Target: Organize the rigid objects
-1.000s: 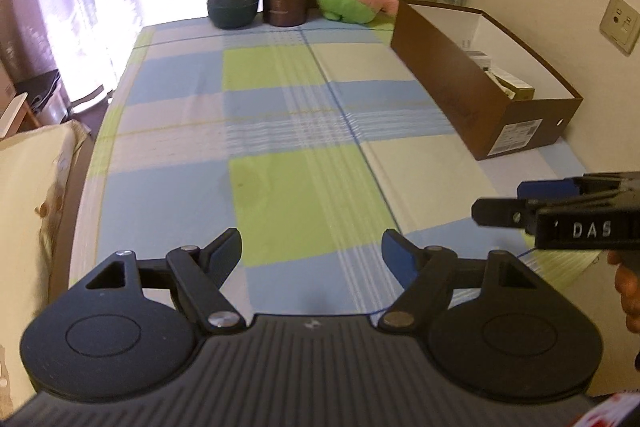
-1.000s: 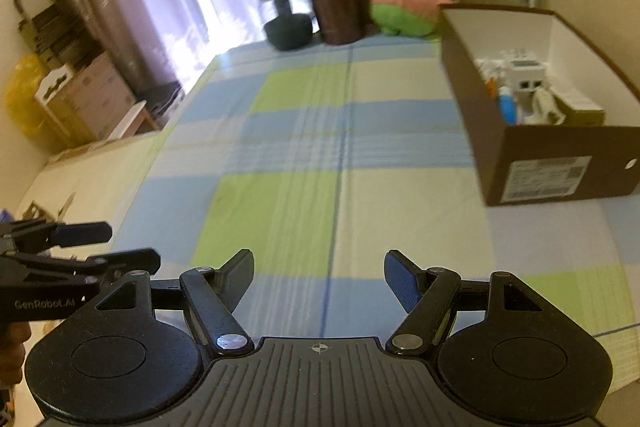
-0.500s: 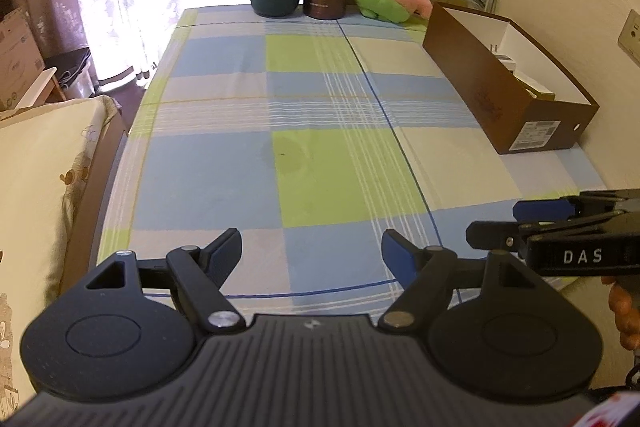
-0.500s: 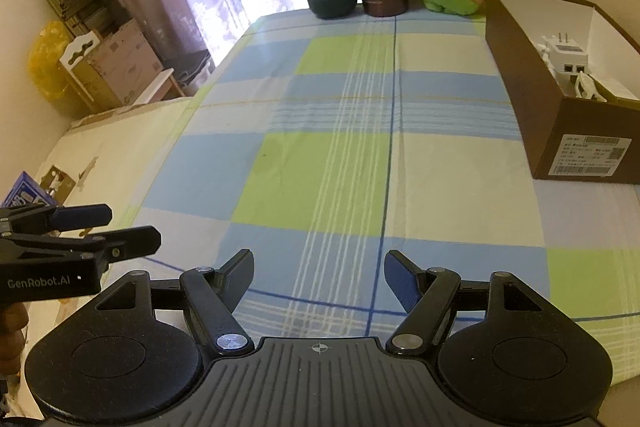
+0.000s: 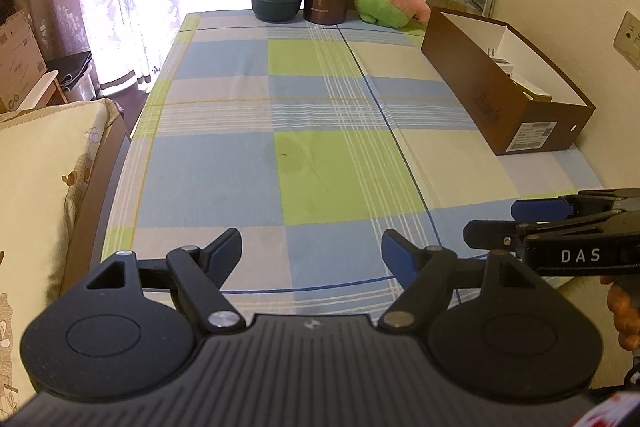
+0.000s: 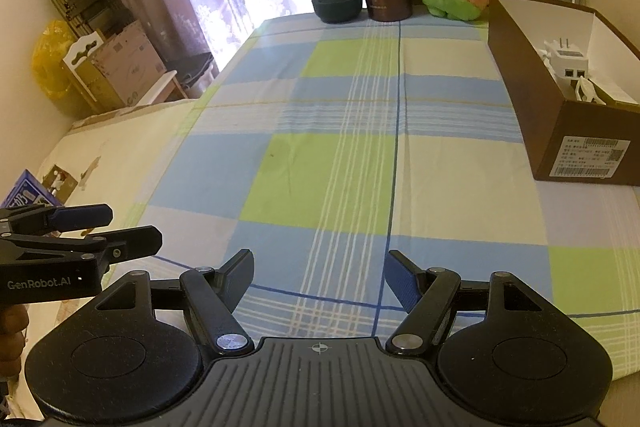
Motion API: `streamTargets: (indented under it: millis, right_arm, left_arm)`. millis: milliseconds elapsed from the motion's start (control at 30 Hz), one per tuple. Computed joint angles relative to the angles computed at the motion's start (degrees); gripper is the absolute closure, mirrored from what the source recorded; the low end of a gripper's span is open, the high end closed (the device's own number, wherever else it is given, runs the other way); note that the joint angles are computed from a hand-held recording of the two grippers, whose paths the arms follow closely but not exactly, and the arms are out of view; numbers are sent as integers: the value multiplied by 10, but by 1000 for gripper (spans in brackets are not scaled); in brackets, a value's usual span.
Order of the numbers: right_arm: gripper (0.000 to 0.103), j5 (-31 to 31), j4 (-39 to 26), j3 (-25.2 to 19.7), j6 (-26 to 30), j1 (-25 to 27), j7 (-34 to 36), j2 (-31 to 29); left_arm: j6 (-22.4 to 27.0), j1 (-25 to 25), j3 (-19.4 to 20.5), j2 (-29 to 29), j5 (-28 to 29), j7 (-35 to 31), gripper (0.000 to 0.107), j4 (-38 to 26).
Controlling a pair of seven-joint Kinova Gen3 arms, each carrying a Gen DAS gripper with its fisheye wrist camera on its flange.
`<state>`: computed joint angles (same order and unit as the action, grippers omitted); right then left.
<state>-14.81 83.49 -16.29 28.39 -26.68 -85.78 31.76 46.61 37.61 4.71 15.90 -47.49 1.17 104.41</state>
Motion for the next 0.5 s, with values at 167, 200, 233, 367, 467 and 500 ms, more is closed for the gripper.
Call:
streamTargets:
  millis: [167, 200, 233, 367, 467, 500]
  right_arm:
    - [34, 0, -1, 2, 0, -1, -1, 0]
    - [34, 0, 0, 1, 0, 0, -1, 0]
    - [34, 0, -1, 0, 0, 0, 0, 1]
    - [34, 0, -4, 1, 3, 0, 1, 2]
    - [34, 2, -4, 4, 4, -3, -2, 2]
    - [34, 2, -5, 4, 5, -3, -3, 3]
  left_arm:
    - [-2, -1, 0, -1, 0, -2, 33, 1]
    - [-2, -1, 0, -1, -1, -1, 33, 1]
    - [-2, -1, 0, -1, 0, -2, 33, 1]
    - [-3, -2, 0, 0, 1, -3, 33, 1]
    - [-4, -3, 0, 1, 2, -4, 33, 0]
    - [-5, -3, -1, 1, 2, -4, 33, 0]
